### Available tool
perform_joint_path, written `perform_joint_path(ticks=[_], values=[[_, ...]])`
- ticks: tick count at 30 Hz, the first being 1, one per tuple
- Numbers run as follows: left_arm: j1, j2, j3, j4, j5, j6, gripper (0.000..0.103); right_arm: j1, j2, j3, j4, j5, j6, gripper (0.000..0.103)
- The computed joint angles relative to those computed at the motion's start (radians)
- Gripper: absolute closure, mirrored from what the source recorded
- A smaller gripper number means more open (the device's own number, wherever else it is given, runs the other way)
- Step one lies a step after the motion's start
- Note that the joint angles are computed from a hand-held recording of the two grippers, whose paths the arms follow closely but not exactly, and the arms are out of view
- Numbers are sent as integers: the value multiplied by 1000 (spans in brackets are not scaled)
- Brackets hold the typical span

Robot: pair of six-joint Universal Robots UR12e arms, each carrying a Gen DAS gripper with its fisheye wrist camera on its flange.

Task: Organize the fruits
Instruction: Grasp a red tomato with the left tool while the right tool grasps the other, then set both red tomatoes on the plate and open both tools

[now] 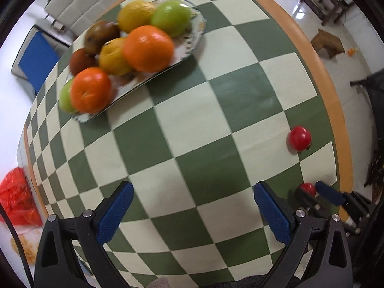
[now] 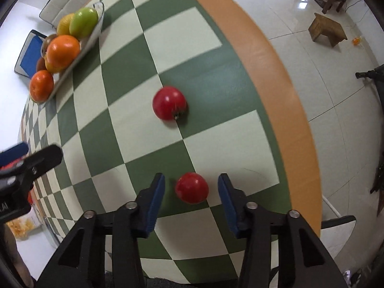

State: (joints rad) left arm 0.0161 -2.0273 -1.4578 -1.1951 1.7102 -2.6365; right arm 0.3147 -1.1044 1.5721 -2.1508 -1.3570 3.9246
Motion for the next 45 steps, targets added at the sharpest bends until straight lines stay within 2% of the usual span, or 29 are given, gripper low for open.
perform_joint_path(ticks=[3, 11, 17, 20, 22, 23, 25, 29, 32, 38, 45], values=[[-15, -16, 17, -11, -2, 10, 0, 3, 6, 4, -3, 8, -13, 70], [-51, -58, 77, -100, -54, 33, 1, 1, -29, 44, -59, -29, 25, 71], [-74, -72, 82, -153, -82, 58, 1, -10, -55, 80, -56, -54, 70, 71], [-84, -80, 89, -177, -92, 70, 14, -11, -61, 88, -47, -57, 87, 71], [-90, -81, 87, -174, -94, 86, 33, -12, -64, 94, -43, -57, 95, 71], [-93, -81, 86, -172, -91, 95, 37, -11, -65, 96, -40, -55, 100, 71], [-100, -83, 86, -170, -93, 107, 54, -22, -65, 108, -50, -53, 92, 70], [-101, -80, 82, -159, -104, 124, 75, -25, -70, 112, -47, -56, 93, 70], [-97, -72, 70, -127, -117, 135, 75, -25, -70, 108, -41, -64, 88, 70], [-78, -66, 63, -113, -131, 120, 75, -19, -67, 89, -31, -75, 74, 70], [6, -49, 64, -143, -150, 29, 75, -4, -32, 21, -36, -51, 7, 70]])
